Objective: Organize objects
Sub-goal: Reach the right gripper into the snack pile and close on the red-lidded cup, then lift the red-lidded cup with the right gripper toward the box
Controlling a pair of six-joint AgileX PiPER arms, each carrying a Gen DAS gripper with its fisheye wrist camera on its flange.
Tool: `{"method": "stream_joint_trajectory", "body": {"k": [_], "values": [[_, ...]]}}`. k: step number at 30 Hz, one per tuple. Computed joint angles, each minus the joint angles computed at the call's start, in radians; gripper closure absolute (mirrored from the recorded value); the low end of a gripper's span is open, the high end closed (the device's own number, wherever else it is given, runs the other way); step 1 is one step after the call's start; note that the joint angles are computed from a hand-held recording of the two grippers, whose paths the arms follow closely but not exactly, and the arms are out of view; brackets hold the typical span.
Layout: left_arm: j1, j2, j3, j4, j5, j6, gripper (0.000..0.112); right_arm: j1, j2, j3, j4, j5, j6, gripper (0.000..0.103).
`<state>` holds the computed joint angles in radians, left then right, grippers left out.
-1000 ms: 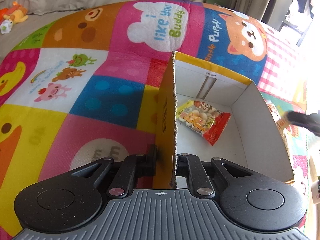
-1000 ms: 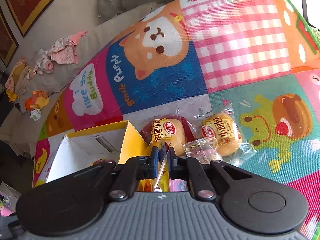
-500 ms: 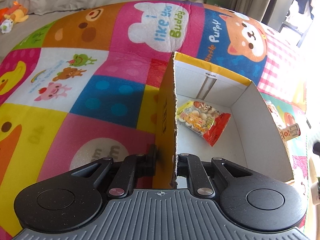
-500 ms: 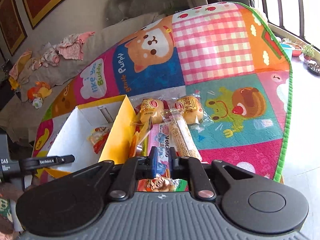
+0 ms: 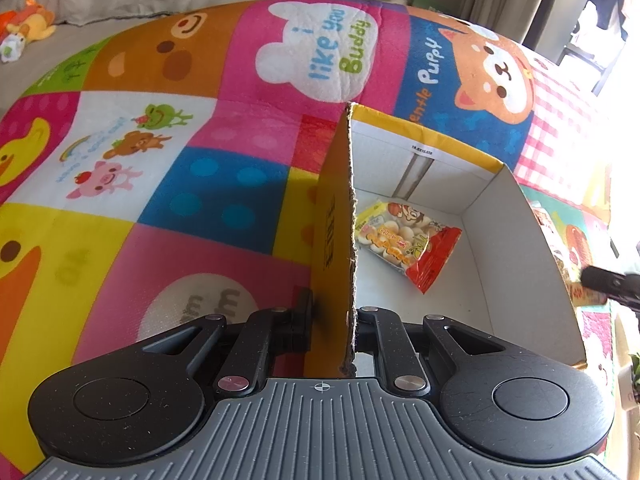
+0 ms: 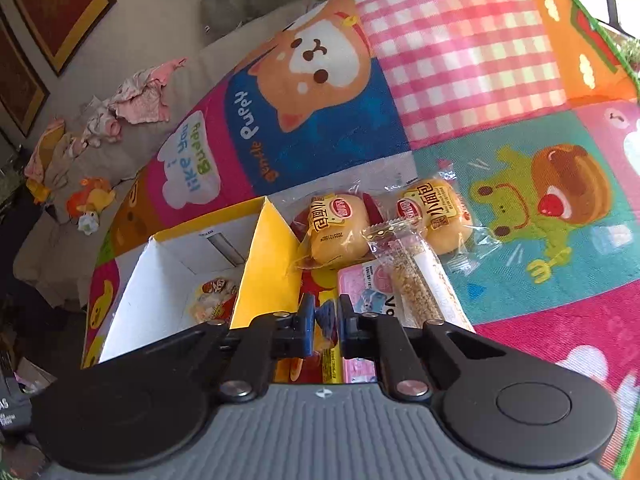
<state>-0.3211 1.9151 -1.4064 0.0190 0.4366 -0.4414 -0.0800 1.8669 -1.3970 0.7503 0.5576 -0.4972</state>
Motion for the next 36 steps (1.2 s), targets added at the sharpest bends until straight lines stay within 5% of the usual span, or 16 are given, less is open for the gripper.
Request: {"method": "stream_joint_trajectory", "body": {"k": [10, 16, 21, 24, 28, 30, 33, 36], "values": [[0.006, -0.001, 0.007, -0.029, -0.01, 0.029, 0.098, -0.169, -0.292, 0.352, -0.037, -0.151, -0.063, 0.1], [0.002, 0.004, -0.003, -0.013, 0.001, 0.016, 0.098, -0.112, -0.396, 0.48, -0.101, -0.235, -0.237, 0.095], [0.001, -0.003, 0.003, -0.009, 0.004, 0.004, 0.098, 0.023, -0.332, 0.412, -0.106, -0.235, -0.353, 0.059], [0.004, -0.005, 0.005, -0.019, 0.004, 0.015, 0.098, 0.019, -0.237, 0.315, 0.0, -0.167, -0.344, 0.052], [0.003, 0.0, -0.003, -0.015, 0.01, 0.01, 0.098, 0.011, -0.11, 0.204, 0.049, -0.129, -0.225, 0.054], [0.007, -0.001, -0.001, -0.029, 0.009, 0.019, 0.098, 0.011, -0.063, 0.164, 0.014, -0.103, -0.153, 0.077], [0.009, -0.002, 0.003, -0.038, 0.004, 0.027, 0.098, 0.009, -0.084, 0.179, 0.041, -0.05, -0.193, 0.09], [0.008, 0.001, 0.002, -0.033, 0.002, 0.019, 0.097, 0.04, -0.173, 0.264, -0.016, -0.069, -0.202, 0.093]]}}
